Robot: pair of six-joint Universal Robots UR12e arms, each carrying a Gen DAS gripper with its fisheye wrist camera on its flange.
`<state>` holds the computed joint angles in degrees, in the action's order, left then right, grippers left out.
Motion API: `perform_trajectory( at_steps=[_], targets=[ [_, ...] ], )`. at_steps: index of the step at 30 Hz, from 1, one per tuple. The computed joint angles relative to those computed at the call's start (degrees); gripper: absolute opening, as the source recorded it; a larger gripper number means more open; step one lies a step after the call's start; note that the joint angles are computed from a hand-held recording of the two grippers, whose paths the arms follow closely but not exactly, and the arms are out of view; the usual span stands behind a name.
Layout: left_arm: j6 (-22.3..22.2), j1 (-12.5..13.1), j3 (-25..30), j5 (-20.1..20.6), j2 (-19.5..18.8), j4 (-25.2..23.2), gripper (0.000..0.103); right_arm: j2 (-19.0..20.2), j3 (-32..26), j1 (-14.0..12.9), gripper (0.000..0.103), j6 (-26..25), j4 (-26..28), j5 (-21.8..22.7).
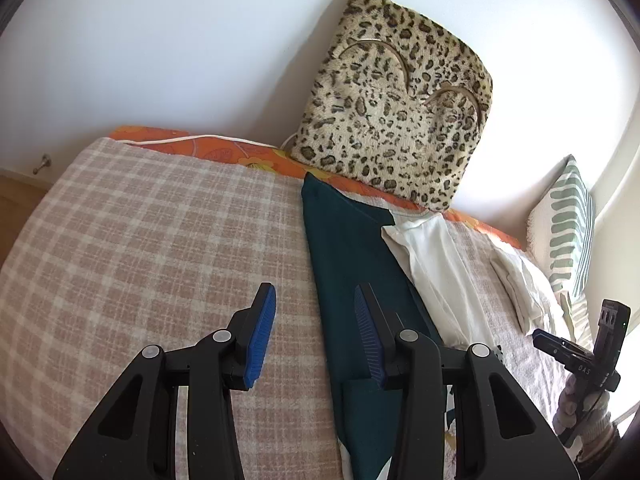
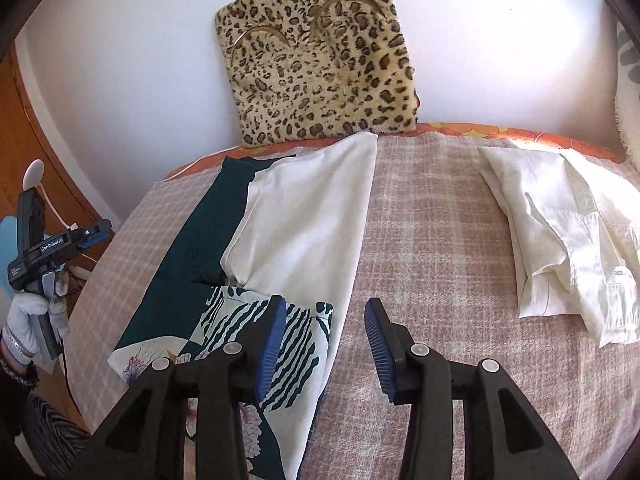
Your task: Fold small clothes
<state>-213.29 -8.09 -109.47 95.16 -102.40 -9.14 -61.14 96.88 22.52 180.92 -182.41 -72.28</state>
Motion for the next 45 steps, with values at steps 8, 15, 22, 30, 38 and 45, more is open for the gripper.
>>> perform_trajectory(
  at_steps=[8,15,22,30,38,45],
  targets=[
    [3.37,2.87,6.95,-5.88,-4.75,-3.78,0.039,3.31,-9.21,-0.96,0.05,1.58,5.84,3.24],
    [4.34,4.62,12.15,-9.66,-9.55,-6.72,0.039,8.94,-21.62,-1.72,0.05,3.18,16.67,6.59],
    [4.5,6.18,15.2,-13.17,-13.57,-7.74,0.039,15.74,-33.6,-2.11,0.05,4.95,24.5,7.66],
    [3.35,7.48,16.82,-16.88,-16.61,-6.03,0.039,21.22,-43.28,-1.66,0.042,4.47,31.42,8.04],
    [2.89,7.83,16.78,-17.96,-18.16,-1.29,0.036,22.87,-46.28,-0.22,0.032,-0.49,34.11,3.76],
    [4.74,7.08,17.72,-14.9,-18.71,-2.87,0.006,23.04,-46.48,0.03,0.0,-1.74,33.13,1.36]
  ],
)
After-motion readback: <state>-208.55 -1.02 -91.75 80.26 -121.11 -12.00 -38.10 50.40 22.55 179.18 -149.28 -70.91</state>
